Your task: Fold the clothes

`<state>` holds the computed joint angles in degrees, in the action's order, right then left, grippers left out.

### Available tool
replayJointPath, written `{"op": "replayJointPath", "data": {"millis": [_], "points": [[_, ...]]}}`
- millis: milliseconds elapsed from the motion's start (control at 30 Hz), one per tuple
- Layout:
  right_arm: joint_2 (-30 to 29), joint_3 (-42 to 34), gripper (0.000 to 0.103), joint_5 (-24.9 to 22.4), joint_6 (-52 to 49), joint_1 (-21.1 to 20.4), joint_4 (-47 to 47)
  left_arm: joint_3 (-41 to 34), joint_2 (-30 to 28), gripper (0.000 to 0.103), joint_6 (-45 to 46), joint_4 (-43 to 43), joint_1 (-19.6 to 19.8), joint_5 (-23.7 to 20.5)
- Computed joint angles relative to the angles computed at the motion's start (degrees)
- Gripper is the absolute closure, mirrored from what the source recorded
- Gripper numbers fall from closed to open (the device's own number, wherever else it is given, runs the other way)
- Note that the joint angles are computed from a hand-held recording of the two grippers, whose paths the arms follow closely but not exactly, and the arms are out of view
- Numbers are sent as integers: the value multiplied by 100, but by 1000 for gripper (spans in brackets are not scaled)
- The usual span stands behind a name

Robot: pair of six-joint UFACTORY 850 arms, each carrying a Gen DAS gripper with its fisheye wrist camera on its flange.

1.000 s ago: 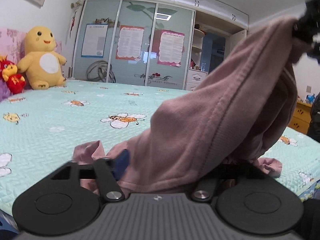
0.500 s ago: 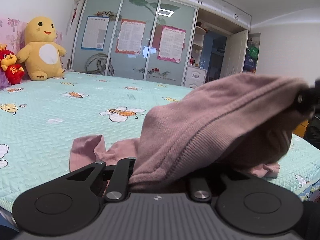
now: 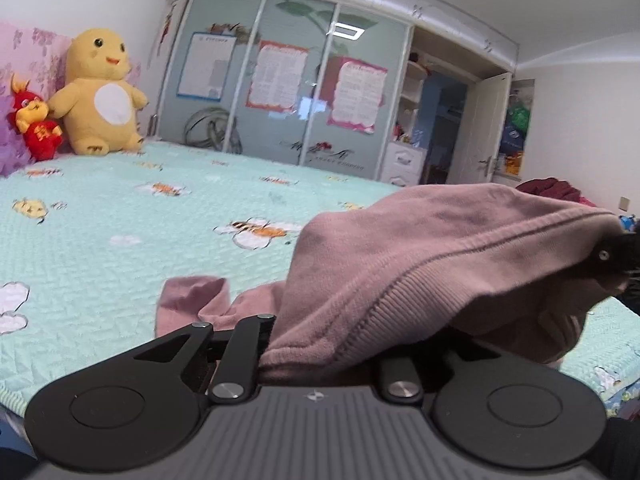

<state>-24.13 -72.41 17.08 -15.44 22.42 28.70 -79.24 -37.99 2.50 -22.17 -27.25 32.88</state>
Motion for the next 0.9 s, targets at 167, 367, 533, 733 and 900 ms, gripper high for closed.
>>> {"op": "replayJointPath", "data": {"millis": [167,367,533,733,900], "points": [[-62,-75,81,-135,-302,13,284,-117,-67,45,640,-778,-37,-144],[-145,-136,32,-341,-1098,32,1191,-407,-210,19,1548,-1700,-8,-752],[-283,-321,28,-555,-2642,61,2698,-544,-280,14,1927,-2100,46,-1149],[-401,-445,25,-725,-3726,61,3770,-560,-298,11,2217,-2441,44,-1221],[-521,-572,25,-823,-5134,43,5275,-654,-360,11,2708,-2837,29,-1354]]}}
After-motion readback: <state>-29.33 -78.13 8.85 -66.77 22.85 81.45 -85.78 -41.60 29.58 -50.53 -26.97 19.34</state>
